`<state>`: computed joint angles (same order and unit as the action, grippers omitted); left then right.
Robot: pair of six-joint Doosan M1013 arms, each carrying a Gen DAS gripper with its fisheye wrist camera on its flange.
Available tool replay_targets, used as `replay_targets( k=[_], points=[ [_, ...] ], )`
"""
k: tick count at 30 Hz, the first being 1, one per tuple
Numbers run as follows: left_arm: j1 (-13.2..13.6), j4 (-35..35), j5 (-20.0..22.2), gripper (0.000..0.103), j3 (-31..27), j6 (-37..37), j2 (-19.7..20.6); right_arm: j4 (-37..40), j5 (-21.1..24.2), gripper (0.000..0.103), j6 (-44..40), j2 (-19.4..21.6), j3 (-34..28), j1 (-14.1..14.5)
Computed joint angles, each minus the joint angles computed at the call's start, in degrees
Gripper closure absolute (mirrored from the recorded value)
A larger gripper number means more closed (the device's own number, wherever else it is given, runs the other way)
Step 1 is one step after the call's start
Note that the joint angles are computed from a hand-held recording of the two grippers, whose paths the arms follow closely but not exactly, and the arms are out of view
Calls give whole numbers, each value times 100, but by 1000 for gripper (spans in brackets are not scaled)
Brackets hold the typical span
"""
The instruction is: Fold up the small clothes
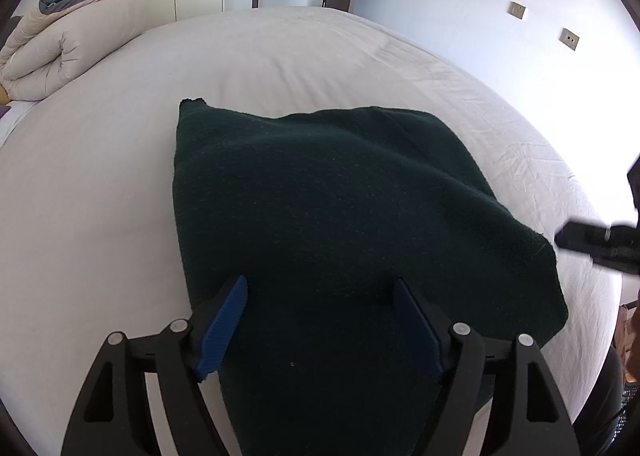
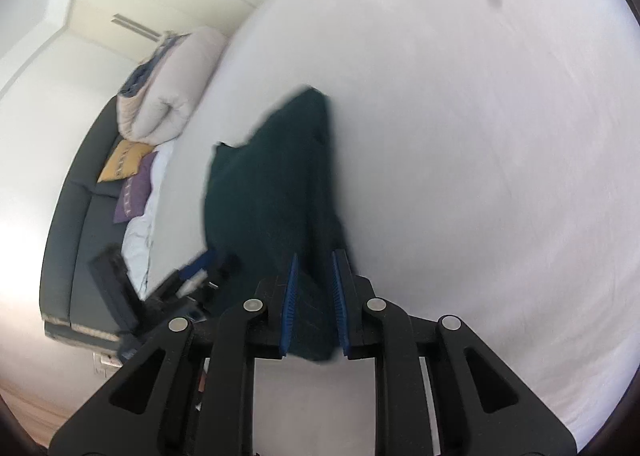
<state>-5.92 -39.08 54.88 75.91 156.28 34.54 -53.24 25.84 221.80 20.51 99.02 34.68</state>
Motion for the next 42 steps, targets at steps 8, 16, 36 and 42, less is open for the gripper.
replay_targets(
  k=[8,16,36,42],
  points=[
    [-32,21,27,21,-14,-30,2,1818,395,45,-2610,586,-871,-315],
    [276,-580,182,13,-338,-514,70,1111,545,38,-1727,361,-626,-226],
    [20,253,2213,59,-1875,-2362,1086,2968,567,81,-3966,683,-1171,-561],
    [229,-47,2073,60,-1414,-1894,602,2029,1037,82,-3436,337,-1291,-70]
  ],
)
